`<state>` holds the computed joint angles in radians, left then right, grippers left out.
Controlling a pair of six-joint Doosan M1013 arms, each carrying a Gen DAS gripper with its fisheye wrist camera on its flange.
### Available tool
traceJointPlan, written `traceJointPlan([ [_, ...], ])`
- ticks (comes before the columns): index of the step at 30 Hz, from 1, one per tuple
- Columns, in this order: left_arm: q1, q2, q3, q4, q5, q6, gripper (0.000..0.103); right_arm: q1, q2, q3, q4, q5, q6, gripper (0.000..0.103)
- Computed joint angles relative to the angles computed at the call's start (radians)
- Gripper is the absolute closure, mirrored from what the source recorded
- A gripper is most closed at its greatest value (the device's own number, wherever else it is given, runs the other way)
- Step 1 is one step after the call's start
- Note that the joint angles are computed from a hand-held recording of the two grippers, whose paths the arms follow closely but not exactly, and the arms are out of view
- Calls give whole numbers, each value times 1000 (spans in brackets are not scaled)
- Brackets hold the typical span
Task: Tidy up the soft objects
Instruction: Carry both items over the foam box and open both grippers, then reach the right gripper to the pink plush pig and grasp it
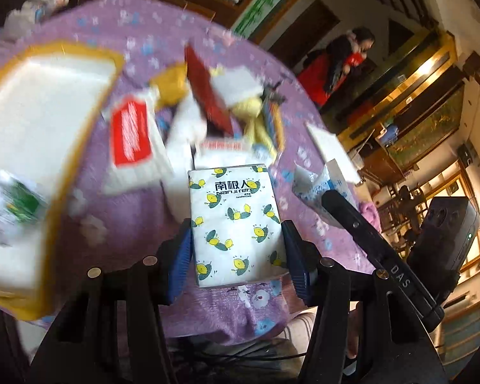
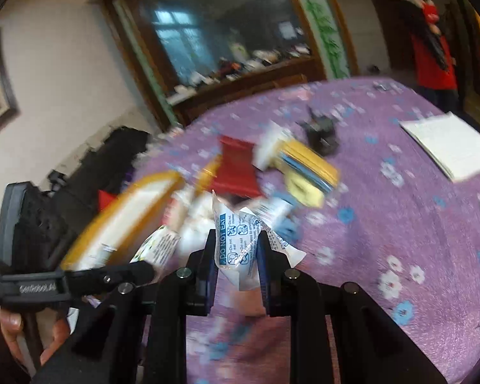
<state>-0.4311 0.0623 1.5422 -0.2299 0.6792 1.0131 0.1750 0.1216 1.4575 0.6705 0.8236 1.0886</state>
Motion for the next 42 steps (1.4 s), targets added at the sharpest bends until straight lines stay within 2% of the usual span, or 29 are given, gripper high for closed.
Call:
traceJointPlan([
  [5,14,-67,3,227,41,-133,49,46,31,-58,79,93,-78,82],
  [8,54,-107,36,317,64,-242,49,87,62,-92,87,138,-98,82],
  [11,94,-121,57,335,90,-292,49,134,103,-137,82,191,-101,82],
  [17,158,-114,98,342,104,-337,49,216,163,-207,-2,193,-99,82],
  [21,167,-101,111,374,132,-358,49,263,185,-217,-84,135,-97,82],
  [24,186,-88,119,320,142,-332,48,282,198,-212,-125,125,-83,82],
  [26,191,-82,123,305,148,-316,48,285,199,-203,-121,124,-93,81],
  [29,192,-80,132,284,142,-326,47,285,209,-202,-147,143,-28,78],
  [32,212,-93,154,184,77,-276,46,260,208,-203,-73,184,-28,76],
  [33,209,-102,163,187,54,-278,46,247,205,-199,-24,199,-49,69],
  [34,202,-106,163,212,51,-291,45,238,198,-190,11,197,-60,54],
  [36,179,-117,162,292,51,-349,38,221,180,-170,75,184,-74,36],
  [37,167,-126,165,331,41,-374,32,213,172,-164,99,185,-82,35],
  [40,129,-129,147,444,70,-388,31,184,146,-143,158,191,-113,35],
  [42,116,-134,142,469,62,-383,32,165,129,-127,177,194,-124,35],
])
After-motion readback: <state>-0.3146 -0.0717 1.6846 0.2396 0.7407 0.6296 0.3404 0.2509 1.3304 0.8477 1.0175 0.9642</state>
